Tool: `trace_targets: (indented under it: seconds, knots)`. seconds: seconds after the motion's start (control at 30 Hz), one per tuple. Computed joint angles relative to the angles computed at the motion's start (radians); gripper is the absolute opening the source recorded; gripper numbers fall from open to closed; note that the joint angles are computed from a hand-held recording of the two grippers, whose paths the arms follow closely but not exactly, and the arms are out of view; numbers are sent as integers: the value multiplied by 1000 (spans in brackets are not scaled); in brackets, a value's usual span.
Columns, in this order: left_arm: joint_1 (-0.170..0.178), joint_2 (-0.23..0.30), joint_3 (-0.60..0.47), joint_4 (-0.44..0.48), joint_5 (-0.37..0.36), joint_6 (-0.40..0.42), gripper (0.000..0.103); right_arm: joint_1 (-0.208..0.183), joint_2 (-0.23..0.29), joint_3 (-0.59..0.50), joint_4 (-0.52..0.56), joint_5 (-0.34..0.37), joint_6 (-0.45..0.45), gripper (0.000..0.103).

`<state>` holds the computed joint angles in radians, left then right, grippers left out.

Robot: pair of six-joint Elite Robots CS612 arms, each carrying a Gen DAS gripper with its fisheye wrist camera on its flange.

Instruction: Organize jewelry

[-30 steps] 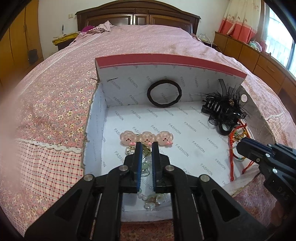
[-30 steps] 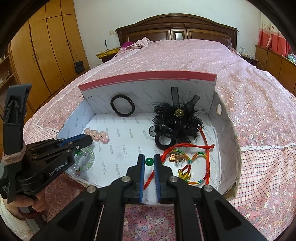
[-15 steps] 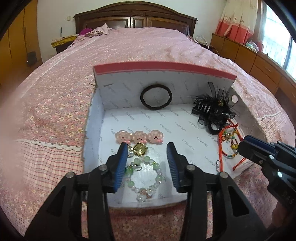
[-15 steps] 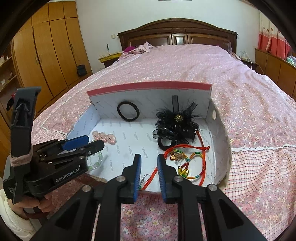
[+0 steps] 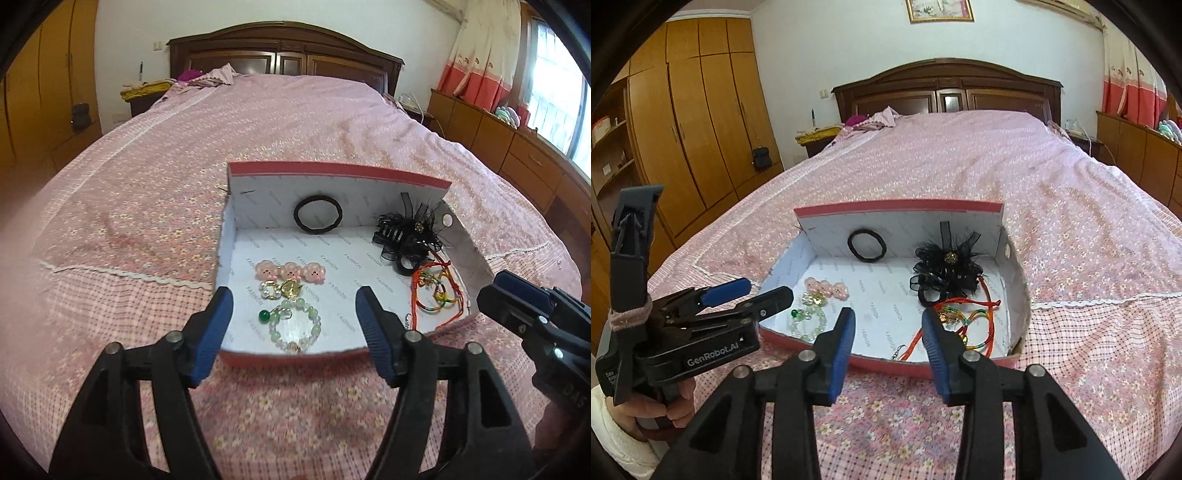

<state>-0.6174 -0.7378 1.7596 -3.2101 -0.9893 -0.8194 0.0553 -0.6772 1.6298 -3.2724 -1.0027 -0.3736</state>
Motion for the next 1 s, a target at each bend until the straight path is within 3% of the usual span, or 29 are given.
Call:
trace_targets:
  seconds: [0.43, 1.0]
  knots:
    - [-49, -43, 57, 13, 89, -55, 70, -13, -28, 71, -72, -45, 31, 73]
    - [-59, -40, 51, 63, 90, -86, 73, -14, -30, 89, -85, -61, 29, 73]
